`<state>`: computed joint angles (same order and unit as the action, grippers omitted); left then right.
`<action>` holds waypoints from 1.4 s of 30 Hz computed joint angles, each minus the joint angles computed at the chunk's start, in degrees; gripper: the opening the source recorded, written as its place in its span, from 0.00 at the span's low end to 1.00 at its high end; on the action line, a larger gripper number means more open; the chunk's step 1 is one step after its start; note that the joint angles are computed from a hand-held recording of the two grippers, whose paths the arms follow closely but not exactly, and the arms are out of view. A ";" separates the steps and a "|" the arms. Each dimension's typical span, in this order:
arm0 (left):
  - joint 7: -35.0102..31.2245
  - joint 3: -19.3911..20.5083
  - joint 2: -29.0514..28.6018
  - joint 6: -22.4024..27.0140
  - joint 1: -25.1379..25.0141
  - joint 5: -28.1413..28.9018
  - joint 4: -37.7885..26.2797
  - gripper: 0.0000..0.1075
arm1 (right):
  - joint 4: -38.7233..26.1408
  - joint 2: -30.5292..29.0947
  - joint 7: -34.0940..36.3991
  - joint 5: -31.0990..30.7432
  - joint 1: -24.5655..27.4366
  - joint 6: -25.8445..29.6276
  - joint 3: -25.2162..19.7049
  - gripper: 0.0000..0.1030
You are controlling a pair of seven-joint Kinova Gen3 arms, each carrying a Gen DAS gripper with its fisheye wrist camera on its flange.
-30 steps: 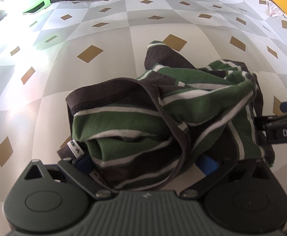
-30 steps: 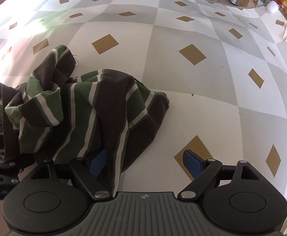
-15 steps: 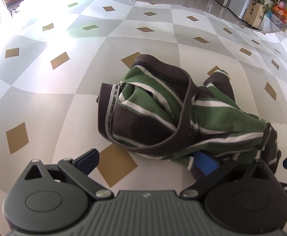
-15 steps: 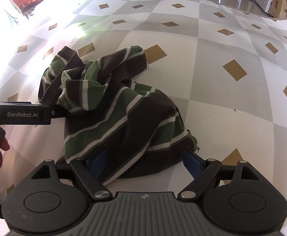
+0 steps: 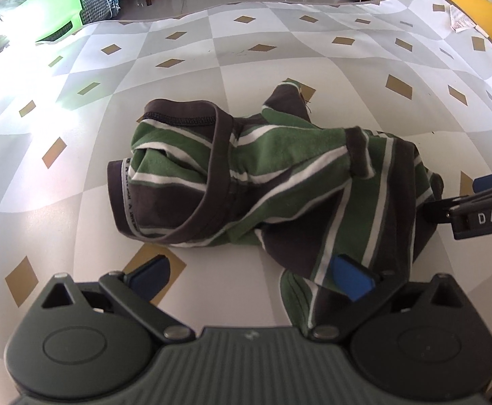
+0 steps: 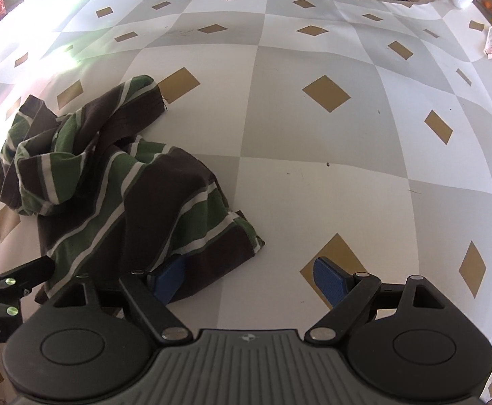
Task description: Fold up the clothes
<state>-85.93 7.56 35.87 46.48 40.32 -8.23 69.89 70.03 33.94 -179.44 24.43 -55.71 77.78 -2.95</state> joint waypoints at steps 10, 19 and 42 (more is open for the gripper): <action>1.52 -0.91 2.51 1.00 0.77 -0.33 -1.79 0.96 | -3.74 3.68 4.06 0.58 0.53 -0.41 0.98 0.82; 10.92 -4.55 4.83 2.10 1.89 -2.57 -5.49 0.96 | -12.04 9.41 9.76 3.76 0.54 0.01 4.13 0.81; 10.87 -3.36 2.14 3.07 -0.60 -3.70 -3.29 0.96 | 1.03 6.04 -7.61 12.54 -4.48 -7.76 5.77 0.89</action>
<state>-75.06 4.21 38.01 49.55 39.72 -11.93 66.60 71.05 39.98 -187.04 36.97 -60.19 70.03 2.82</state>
